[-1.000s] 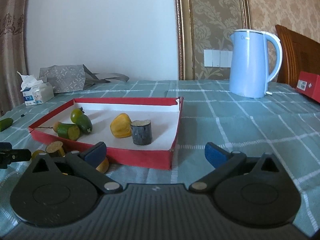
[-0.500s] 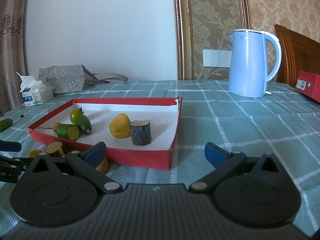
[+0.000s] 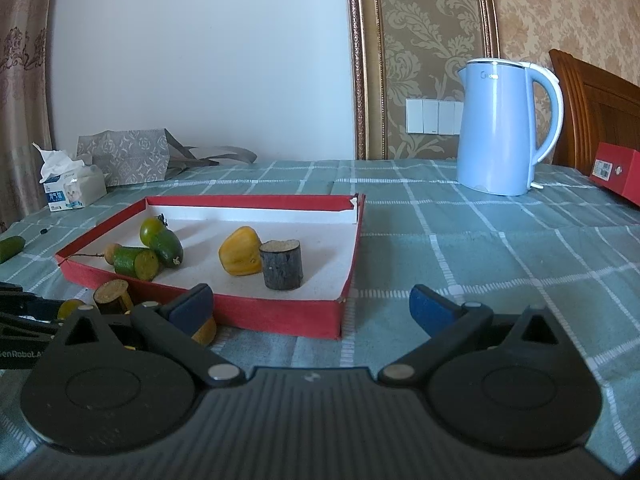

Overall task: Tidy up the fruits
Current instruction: 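Grasp the large green round fruit beside the tray with left gripper, then grasp the small yellow-brown round fruit with right gripper while left holds the green fruit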

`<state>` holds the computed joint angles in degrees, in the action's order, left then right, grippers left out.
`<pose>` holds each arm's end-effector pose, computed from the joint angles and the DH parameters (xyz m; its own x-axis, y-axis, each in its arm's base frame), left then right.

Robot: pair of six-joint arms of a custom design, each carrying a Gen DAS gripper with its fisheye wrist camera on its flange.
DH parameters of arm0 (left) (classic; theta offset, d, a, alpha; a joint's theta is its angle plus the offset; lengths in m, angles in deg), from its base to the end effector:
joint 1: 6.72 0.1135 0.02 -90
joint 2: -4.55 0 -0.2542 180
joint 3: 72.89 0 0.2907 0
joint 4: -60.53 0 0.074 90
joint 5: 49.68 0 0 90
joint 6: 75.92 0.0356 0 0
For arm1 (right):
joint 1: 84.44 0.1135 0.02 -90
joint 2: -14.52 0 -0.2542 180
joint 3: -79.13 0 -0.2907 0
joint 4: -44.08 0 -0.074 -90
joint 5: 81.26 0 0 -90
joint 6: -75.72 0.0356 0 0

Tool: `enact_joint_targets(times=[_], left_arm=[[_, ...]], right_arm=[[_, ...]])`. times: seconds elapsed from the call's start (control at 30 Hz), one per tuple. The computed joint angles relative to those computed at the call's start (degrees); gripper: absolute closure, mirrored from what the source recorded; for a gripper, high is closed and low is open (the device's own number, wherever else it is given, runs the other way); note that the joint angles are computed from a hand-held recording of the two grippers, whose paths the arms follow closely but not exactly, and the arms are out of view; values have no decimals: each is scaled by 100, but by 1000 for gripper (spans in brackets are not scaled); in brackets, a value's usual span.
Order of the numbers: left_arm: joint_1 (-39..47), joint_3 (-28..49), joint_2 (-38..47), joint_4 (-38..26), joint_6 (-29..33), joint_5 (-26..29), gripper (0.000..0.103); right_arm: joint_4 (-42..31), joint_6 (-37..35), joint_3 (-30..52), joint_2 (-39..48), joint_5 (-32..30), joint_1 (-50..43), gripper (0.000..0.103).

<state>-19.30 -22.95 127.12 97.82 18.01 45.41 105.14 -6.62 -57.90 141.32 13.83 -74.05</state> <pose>0.3242 -0.0756 -0.0130 -0.5435 0.1912 -0.8173 0.3256 0.9455 0.0047 0.3000 0.0518 -0.0143 -0.3905 0.0634 -0.9184 -0.0475 0.9949 0.0889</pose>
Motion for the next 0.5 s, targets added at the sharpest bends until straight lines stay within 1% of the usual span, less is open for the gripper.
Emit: enact_joint_targets(times=[0.13,0.27,0.4,0.5], left_arm=[[41,-62,11,123,-57,71,67],[188,-112,-3,220,-335,82,67],[378,-110,-2,231,-657,95,67],[401,-126,-4,261,-705,83,67]], right_arm=[[26,40,-4,2,83,1,0],[13,219,8,20,124,-98,0],[-32,384,13,29,-231,-260,0],[54,355,-11,53,-393,-237,0]])
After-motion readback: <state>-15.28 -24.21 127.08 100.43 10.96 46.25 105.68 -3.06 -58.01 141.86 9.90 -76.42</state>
